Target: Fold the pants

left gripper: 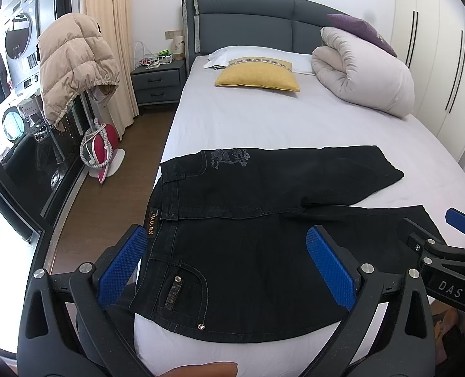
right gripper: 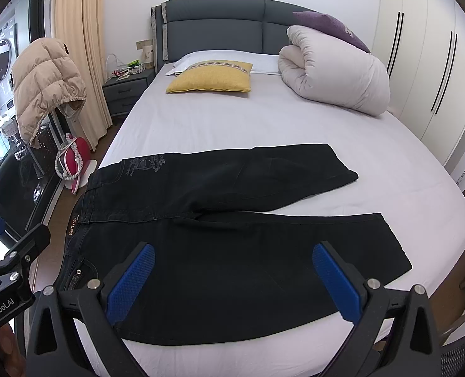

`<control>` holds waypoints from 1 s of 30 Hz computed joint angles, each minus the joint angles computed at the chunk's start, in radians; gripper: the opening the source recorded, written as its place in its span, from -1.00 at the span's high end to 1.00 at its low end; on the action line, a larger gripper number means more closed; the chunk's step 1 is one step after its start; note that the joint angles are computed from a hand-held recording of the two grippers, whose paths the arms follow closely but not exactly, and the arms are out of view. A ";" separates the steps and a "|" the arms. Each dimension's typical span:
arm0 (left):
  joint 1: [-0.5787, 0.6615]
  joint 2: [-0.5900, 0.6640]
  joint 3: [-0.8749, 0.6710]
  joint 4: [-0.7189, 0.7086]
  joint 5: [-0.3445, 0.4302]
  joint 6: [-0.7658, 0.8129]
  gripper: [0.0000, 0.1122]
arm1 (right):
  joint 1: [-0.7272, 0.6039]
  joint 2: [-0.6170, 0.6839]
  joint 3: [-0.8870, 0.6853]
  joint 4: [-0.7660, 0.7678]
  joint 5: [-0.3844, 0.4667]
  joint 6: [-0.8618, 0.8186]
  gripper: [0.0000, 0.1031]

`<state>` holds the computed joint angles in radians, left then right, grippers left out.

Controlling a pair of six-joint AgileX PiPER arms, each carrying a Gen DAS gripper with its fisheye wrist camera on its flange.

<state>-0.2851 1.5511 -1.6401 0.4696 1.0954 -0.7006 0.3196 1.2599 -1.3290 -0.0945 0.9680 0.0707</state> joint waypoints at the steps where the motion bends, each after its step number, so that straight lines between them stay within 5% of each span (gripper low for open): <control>1: 0.002 0.001 -0.001 -0.002 0.000 0.001 -0.84 | 0.002 0.001 -0.001 -0.002 0.001 0.002 -1.00; 30: 0.005 0.005 -0.010 -0.007 0.005 0.007 -0.84 | 0.016 0.000 0.005 -0.011 -0.004 0.018 -1.00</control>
<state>-0.2798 1.5558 -1.6503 0.4623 1.1007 -0.6941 0.3352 1.2603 -1.3236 -0.1057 0.9642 0.0891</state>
